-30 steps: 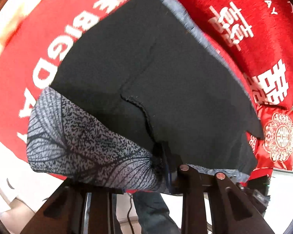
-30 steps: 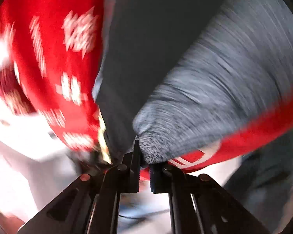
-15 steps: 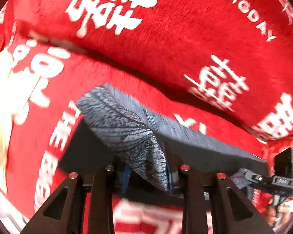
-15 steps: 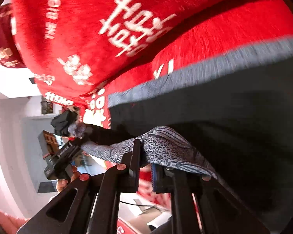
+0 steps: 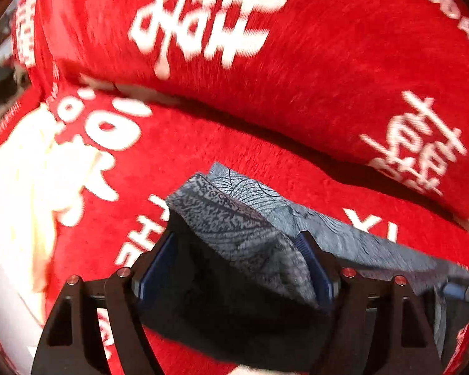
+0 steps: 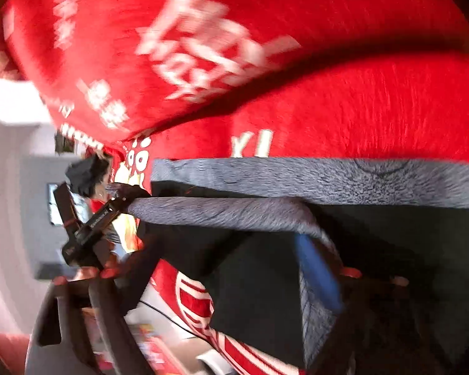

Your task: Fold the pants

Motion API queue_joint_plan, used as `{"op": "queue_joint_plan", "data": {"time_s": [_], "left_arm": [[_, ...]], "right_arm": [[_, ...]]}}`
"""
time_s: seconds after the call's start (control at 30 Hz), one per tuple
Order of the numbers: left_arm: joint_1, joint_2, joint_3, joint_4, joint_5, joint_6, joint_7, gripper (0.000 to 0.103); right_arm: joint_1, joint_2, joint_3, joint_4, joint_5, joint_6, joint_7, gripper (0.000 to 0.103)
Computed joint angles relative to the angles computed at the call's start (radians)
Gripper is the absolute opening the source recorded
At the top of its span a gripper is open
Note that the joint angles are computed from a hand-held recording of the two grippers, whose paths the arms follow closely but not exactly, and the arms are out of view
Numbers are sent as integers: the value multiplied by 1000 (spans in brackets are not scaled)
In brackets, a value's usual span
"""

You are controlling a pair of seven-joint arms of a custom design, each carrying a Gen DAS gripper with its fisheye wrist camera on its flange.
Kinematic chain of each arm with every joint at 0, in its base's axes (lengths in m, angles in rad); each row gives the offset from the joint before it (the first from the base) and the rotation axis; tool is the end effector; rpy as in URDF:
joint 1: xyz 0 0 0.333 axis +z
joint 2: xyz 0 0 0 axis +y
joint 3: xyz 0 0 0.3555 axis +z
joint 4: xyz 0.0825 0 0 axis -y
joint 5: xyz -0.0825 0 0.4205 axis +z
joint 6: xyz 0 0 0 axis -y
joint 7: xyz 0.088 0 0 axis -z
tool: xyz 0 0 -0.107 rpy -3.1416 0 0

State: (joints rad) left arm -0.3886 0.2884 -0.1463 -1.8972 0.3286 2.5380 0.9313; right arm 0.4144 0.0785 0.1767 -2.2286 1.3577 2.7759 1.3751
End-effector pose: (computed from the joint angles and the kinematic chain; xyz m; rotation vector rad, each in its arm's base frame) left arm 0.5955 -0.3489 0.4067 -1.8905 2.1314 -0.4483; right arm 0.5065 0.2871 0.3784 -1.2932 1.9922 0.5215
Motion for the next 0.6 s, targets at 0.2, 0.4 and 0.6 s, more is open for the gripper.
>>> {"op": "queue_joint_plan", "data": {"time_s": [0.2,0.4,0.6], "left_arm": [[-31,-63,11,-26,106,-60,-117,79],[8,-44,-34,-18,87,-83,-93,79],[-62,135,-4,93,118,-157,-46,79]], "right_arm": [[37,3,6,48,-437,-48,247,61],[-3,148,36,175,-525,-101,246,57],[-34,245,39,249,-699,-104,410,57]]}}
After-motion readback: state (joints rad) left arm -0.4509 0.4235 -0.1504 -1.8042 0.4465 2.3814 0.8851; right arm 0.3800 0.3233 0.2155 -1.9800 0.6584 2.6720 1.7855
